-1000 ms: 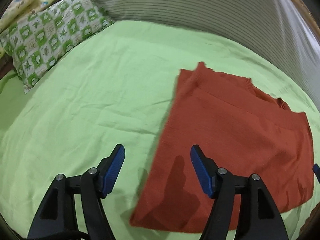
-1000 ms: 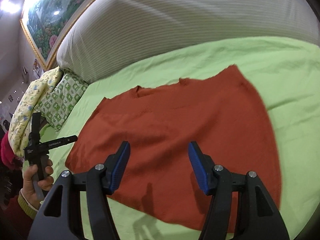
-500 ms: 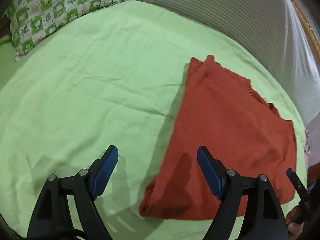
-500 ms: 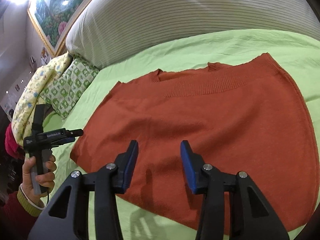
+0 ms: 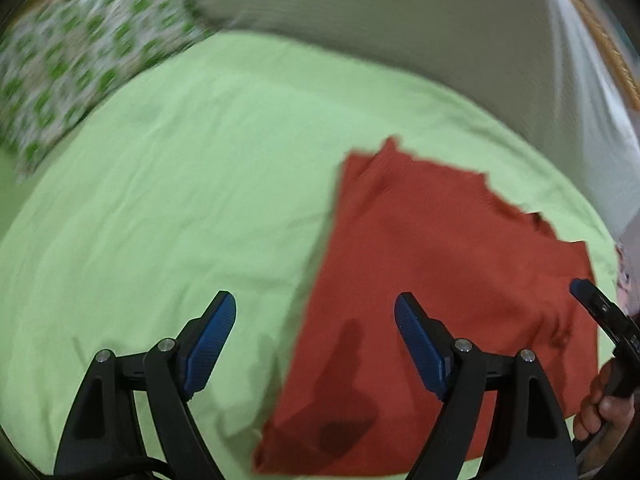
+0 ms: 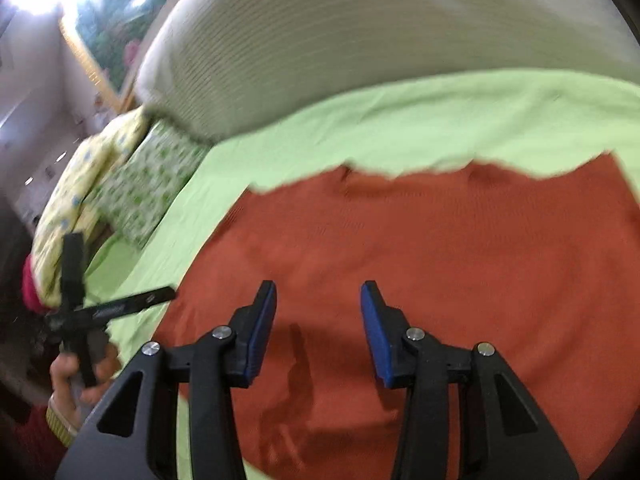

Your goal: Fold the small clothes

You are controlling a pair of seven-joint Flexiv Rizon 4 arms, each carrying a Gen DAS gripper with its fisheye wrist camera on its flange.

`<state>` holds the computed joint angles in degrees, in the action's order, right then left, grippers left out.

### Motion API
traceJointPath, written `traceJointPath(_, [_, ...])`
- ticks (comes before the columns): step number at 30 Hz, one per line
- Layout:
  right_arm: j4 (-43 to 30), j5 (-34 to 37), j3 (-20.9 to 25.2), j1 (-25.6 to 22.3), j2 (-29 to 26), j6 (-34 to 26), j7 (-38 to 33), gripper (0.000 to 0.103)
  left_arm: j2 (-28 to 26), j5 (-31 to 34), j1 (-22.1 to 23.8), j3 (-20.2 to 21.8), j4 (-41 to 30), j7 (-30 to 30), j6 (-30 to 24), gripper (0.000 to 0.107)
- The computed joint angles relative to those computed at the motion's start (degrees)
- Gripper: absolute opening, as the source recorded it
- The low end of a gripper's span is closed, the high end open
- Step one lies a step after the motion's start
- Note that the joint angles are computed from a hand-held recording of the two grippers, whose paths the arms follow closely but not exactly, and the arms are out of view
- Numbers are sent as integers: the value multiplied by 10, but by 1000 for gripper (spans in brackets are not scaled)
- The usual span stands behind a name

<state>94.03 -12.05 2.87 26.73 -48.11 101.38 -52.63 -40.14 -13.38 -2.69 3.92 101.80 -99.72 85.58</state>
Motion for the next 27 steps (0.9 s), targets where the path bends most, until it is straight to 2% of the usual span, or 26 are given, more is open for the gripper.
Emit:
traceJointPath(1, [0, 5, -12, 6, 3, 2, 3, 45, -7, 22, 14, -19, -20, 4, 0, 82])
traceJointPath(2, [0, 4, -11, 2, 4, 4, 1, 45, -10, 63, 43, -55, -45, 2, -22, 82])
traceJointPath(3, [0, 0, -7, -4, 6, -1, -2, 45, -18, 74, 68, -96, -64, 20, -30, 82])
traceJointPath(4, [-1, -4, -3, -9, 7, -9, -6, 45, -24, 64, 77, -120, -73, 50, -32, 82])
traceJointPath(5, [-3, -13, 5, -17, 7, -22, -12, 45, -38, 28, 71, -134, -94, 108, -44, 82])
traceJointPath(6, [-5, -21, 18, -28, 5, -32, -20, 45, -48, 0, 55, -130, -108, 146, -50, 82])
traceJointPath(7, [-7, -29, 34, -41, 1, -41, -29, 45, -59, -33, 24, -109, -128, 186, -61, 82])
traceJointPath(8, [-10, -36, 43, -48, -3, -51, -38, 45, -76, -32, -15, -72, -165, 203, -96, 82])
traceJointPath(9, [-14, -42, 40, -46, -6, -66, -45, 45, -92, -1, -49, -25, -201, 183, -126, 80])
traceJointPath(10, [-18, -45, 19, -31, -7, -86, -43, 45, -117, 67, -79, 22, -248, 138, -153, 77])
traceJointPath(11, [-23, -65, -20, -6, -9, -116, -22, 45, -144, 100, -107, 68, -295, 102, -191, 75])
traceJointPath(12, [-33, -56, -47, 13, -13, -146, -28, 45, -161, 116, -122, 99, -328, 80, -227, 71])
traceJointPath(13, [-46, -51, -84, 38, -21, -173, -25, 45, -179, 123, -121, 111, -357, 56, -253, 78])
traceJointPath(14, [-51, -79, -130, 60, -31, -186, 15, 43, -190, 137, -106, 104, -373, 29, -251, 84])
traceJointPath(15, [-57, -104, -157, 67, -39, -193, 48, 42, -193, 176, -86, 87, -392, -13, -263, 90])
traceJointPath(16, [-66, -91, -165, 67, -47, -198, 49, 40, -199, 192, -80, 88, -406, -40, -269, 92])
traceJointPath(18, [-89, -78, -139, 32, -58, -199, 70, 26, -212, 204, -77, 105, -434, -69, -275, 92])
traceJointPath(19, [-93, -77, -141, 28, -60, -197, 84, 14, -215, 215, -79, 112, -443, -80, -282, 91])
traceJointPath(21, [-92, -76, -158, 30, -62, -182, 116, 10, -213, 236, -85, 127, -449, -99, -292, 88])
traceJointPath(23, [-72, -75, -167, 36, -51, -163, 137, 11, -180, 267, -86, 125, -405, -135, -267, 81])
traceJointPath(24, [-57, -74, -169, 40, -42, -151, 144, 13, -166, 257, -87, 128, -378, -131, -250, 79])
traceJointPath(27, [22, -66, -178, 62, 0, -74, 141, 14, -81, 281, -47, 66, -243, -145, -182, 80])
